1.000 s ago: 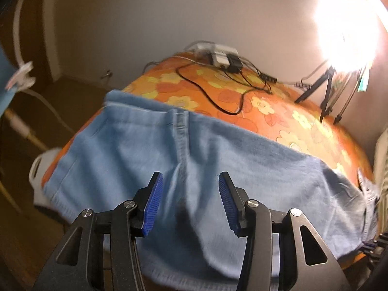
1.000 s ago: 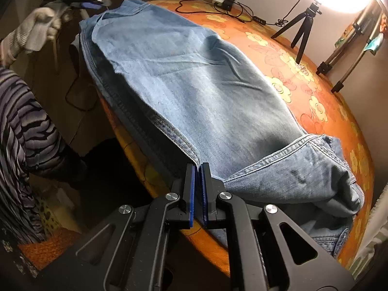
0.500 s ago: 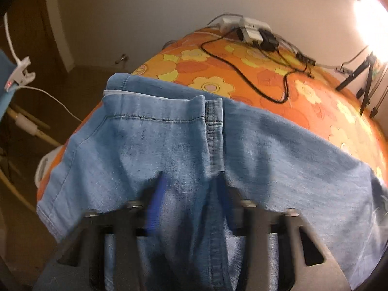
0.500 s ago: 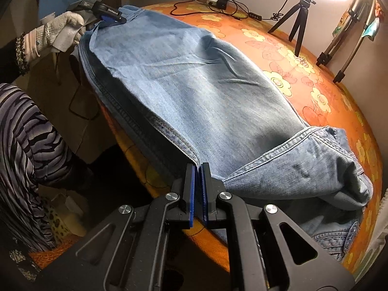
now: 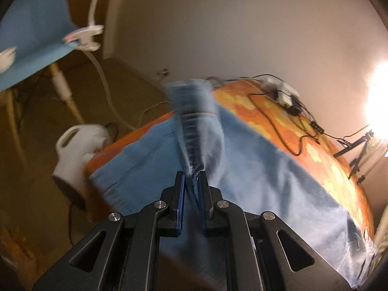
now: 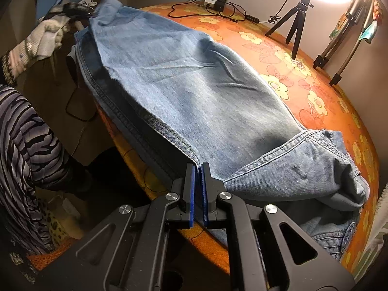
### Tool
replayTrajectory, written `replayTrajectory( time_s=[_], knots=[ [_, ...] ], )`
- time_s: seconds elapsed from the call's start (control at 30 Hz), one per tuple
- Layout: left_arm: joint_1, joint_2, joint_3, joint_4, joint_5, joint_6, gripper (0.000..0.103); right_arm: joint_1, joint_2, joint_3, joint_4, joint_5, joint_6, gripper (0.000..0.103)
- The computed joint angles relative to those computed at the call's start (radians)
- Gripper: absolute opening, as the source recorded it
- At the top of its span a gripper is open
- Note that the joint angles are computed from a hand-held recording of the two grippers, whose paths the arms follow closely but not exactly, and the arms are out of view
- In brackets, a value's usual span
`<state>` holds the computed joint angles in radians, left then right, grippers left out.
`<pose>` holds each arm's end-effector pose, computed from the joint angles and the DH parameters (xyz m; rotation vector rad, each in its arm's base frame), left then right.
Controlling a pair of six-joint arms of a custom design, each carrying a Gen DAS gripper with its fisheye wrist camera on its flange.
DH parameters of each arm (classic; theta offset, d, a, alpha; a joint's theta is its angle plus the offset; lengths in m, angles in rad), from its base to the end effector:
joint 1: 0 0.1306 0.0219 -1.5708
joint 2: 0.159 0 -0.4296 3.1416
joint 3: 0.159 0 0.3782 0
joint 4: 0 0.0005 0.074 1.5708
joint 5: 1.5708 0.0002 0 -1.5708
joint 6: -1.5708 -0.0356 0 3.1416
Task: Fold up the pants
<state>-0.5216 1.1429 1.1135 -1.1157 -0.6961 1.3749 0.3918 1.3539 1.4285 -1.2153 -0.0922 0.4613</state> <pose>0.2950 -0.1438 0.4413 -1.1349 2.0534 0.0842 0.3868 0.1628 0.4881 -1.1447 2.4531 0.1042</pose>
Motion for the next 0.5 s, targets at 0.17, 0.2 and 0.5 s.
replayTrajectory(
  time_s=[0.17,0.2,0.5],
  knots=[
    [-0.015,-0.007,-0.014,-0.095,0.037,0.079,0.009,0.0,-0.008,0.003,0.006,-0.002,-0.008,0.006],
    [-0.015,-0.015,-0.014,-0.096,0.039,0.081,0.009,-0.001,-0.009,0.002,0.007,-0.004,-0.009,0.006],
    [-0.056,-0.023,0.099,-0.228,-0.048,0.033,0.025,-0.007,-0.035,0.001,0.017,-0.018,-0.048,0.01]
  ],
)
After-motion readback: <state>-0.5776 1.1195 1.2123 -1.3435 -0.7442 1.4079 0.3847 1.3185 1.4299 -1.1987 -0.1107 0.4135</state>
